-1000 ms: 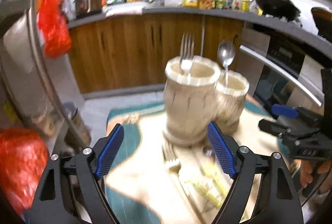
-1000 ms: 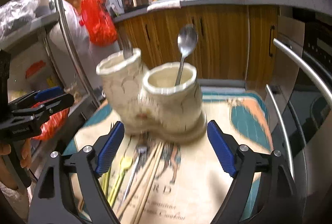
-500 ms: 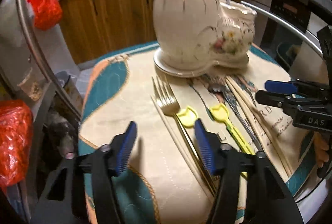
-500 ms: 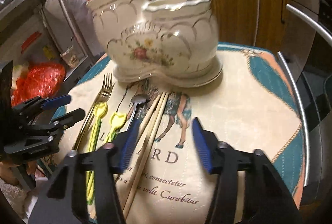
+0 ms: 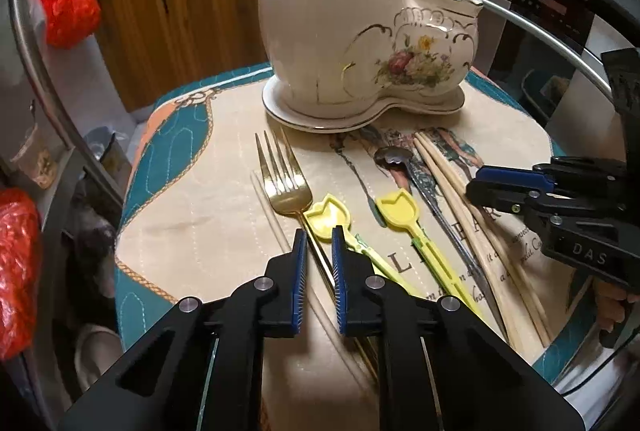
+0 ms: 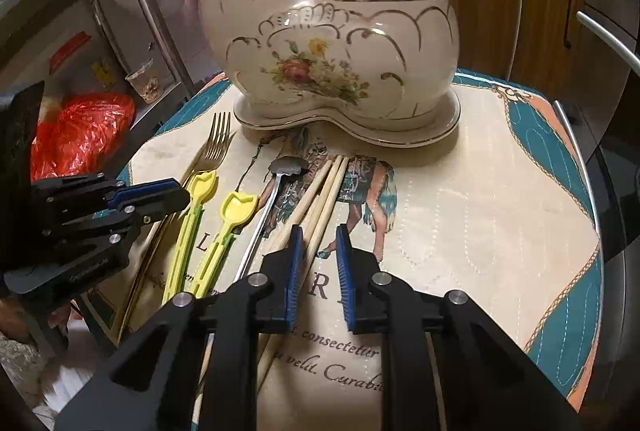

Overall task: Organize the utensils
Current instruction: 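Move both open tools back over the remaining cutlery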

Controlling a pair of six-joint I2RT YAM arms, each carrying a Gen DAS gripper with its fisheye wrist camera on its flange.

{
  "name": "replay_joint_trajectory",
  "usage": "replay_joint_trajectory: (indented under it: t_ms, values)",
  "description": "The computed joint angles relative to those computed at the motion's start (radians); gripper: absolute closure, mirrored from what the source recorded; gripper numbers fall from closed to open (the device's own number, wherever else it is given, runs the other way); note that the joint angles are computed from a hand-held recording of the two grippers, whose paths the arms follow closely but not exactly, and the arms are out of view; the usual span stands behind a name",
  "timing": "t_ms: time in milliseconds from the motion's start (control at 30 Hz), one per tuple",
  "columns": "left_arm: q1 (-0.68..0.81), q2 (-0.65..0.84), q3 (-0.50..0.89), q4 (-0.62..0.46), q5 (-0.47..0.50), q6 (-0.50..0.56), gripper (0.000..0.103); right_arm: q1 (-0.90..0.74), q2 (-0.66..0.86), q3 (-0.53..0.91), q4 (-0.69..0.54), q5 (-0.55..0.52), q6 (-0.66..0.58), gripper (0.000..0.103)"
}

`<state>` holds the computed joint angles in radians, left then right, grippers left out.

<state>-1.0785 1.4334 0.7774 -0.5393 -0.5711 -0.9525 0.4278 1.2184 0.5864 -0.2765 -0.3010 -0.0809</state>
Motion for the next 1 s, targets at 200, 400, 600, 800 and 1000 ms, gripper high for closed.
replay_joint_trajectory:
  t_ms: [200,400,600,800,1000]
  values:
    - [0.016,-0.004,-0.010,0.018,0.013,0.004,0.089,-0.009,0.006,0.005,-0.001,-0.008,0.003,0.091]
    - [0.027,-0.064,-0.054,0.041,0.053,-0.006,0.089,0.000,-0.002,-0.001,0.002,-0.003,-0.001,0.091]
    - [0.030,-0.072,-0.061,0.045,0.068,-0.005,0.089,0.013,-0.038,-0.003,-0.011,-0.047,-0.002,0.091]
    - [0.024,-0.028,-0.035,0.039,0.037,0.010,0.089,0.091,-0.044,0.007,-0.030,-0.040,0.013,0.091]
    - [0.039,-0.069,-0.068,0.070,0.070,0.009,0.088,0.133,-0.035,0.013,-0.044,-0.035,0.023,0.090]
